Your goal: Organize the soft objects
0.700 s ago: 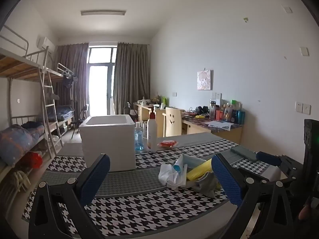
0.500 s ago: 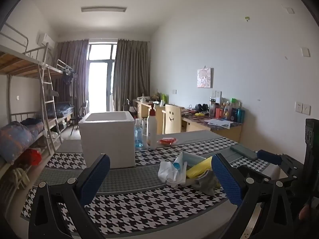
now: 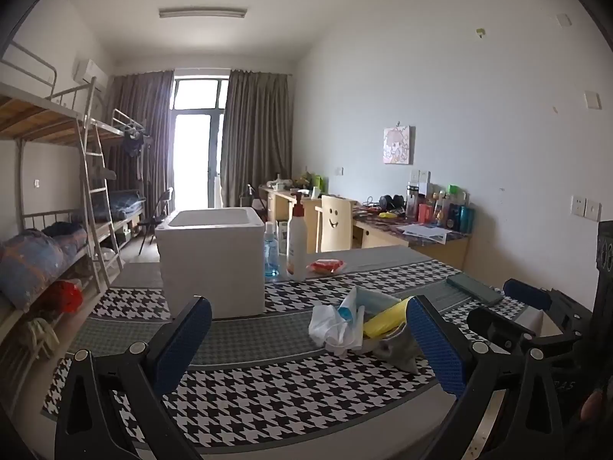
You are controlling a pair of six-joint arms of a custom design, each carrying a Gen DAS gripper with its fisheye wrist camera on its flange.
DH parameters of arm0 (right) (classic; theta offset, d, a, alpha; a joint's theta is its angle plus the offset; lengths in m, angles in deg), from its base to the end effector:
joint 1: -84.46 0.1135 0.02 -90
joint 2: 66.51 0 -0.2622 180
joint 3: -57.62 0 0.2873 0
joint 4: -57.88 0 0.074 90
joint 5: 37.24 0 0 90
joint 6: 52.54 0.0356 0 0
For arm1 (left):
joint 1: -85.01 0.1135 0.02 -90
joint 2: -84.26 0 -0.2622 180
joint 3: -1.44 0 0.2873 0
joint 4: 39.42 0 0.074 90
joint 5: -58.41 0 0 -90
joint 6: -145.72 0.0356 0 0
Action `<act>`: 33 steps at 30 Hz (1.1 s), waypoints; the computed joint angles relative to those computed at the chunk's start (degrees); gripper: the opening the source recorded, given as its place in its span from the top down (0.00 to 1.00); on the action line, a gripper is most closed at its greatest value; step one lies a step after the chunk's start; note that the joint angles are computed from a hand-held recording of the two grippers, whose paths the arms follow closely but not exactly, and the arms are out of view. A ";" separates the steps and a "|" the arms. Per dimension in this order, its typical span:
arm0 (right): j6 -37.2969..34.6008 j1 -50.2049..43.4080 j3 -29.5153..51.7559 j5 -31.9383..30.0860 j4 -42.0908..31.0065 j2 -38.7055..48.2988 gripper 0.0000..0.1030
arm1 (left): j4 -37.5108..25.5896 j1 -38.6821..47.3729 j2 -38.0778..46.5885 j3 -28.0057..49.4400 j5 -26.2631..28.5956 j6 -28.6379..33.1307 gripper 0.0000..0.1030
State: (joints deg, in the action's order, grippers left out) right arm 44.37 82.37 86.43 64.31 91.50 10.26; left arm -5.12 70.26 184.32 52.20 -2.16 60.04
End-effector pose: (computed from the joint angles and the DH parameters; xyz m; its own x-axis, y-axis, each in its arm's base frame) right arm 0.2574 -0.0165 0.1284 -0.2181 0.1259 -0.9678 0.2577 0.9639 0.0673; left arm 0.3384 -0.1072 0.1267 -0.1983 0.1201 -0.9728 0.6976 0.7144 -0.0541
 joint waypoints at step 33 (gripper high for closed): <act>0.19 0.17 0.57 1.01 0.00 1.02 0.01 | -2.16 -1.28 0.13 0.88 -1.13 1.23 0.01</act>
State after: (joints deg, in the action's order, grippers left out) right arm 44.56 82.54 87.00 65.32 91.50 11.28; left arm -7.29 68.98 184.45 53.09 -3.29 61.27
